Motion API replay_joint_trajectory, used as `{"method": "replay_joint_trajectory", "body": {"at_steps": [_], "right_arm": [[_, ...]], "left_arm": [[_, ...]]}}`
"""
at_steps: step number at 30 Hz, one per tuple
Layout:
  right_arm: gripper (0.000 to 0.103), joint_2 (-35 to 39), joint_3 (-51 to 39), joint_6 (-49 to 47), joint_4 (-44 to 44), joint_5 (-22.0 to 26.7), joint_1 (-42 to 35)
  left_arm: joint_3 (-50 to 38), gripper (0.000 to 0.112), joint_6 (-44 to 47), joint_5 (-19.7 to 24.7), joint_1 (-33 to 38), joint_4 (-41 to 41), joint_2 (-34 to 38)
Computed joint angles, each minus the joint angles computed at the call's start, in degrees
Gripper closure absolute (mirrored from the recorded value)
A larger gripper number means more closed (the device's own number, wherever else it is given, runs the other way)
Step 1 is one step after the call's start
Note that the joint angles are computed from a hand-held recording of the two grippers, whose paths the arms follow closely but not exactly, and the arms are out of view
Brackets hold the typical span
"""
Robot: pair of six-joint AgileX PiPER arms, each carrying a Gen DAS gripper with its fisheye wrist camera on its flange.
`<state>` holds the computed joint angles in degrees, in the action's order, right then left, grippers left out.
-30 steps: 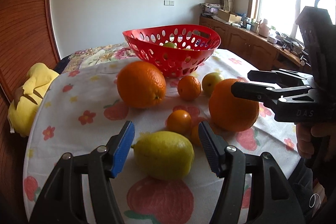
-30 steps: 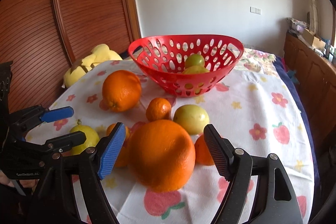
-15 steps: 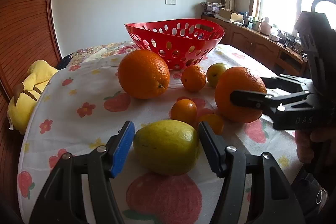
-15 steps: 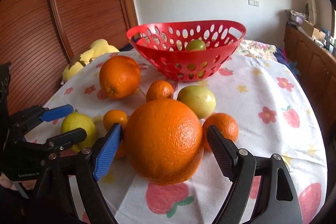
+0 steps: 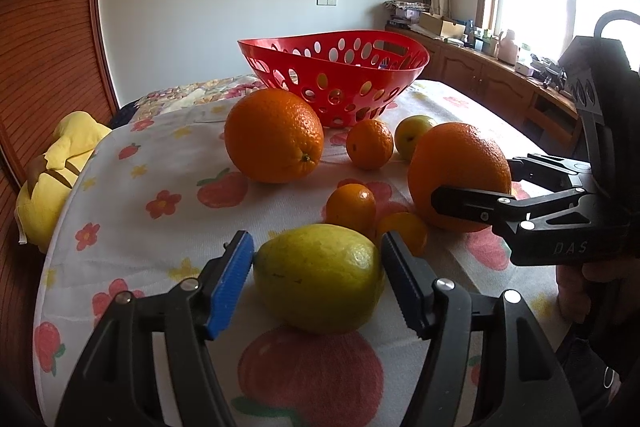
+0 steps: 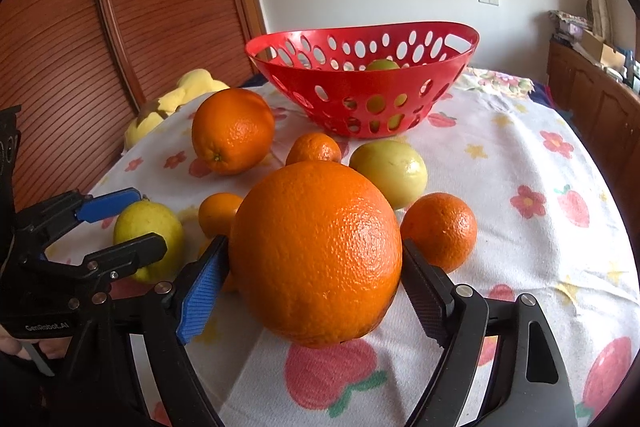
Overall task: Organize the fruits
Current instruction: 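Grasp a yellow pear with the left tool while the right tool grasps a large orange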
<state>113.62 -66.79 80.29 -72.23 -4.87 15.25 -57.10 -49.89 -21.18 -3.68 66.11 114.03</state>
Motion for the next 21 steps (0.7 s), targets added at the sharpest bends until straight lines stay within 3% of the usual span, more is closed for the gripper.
{"method": "replay_joint_trajectory", "body": {"at_steps": [7, 21], "right_arm": [[0.018, 0.04, 0.26, -5.27, 4.98, -0.18, -0.06], [0.018, -0.08, 0.65, -8.20, 7.80, -0.35, -0.17]], "left_arm": [[-0.26, 0.043, -8.13, -0.92, 1.06, 8.08, 0.11], [-1.25, 0.047, -10.98, -0.44, 0.20, 10.97, 1.10]]}}
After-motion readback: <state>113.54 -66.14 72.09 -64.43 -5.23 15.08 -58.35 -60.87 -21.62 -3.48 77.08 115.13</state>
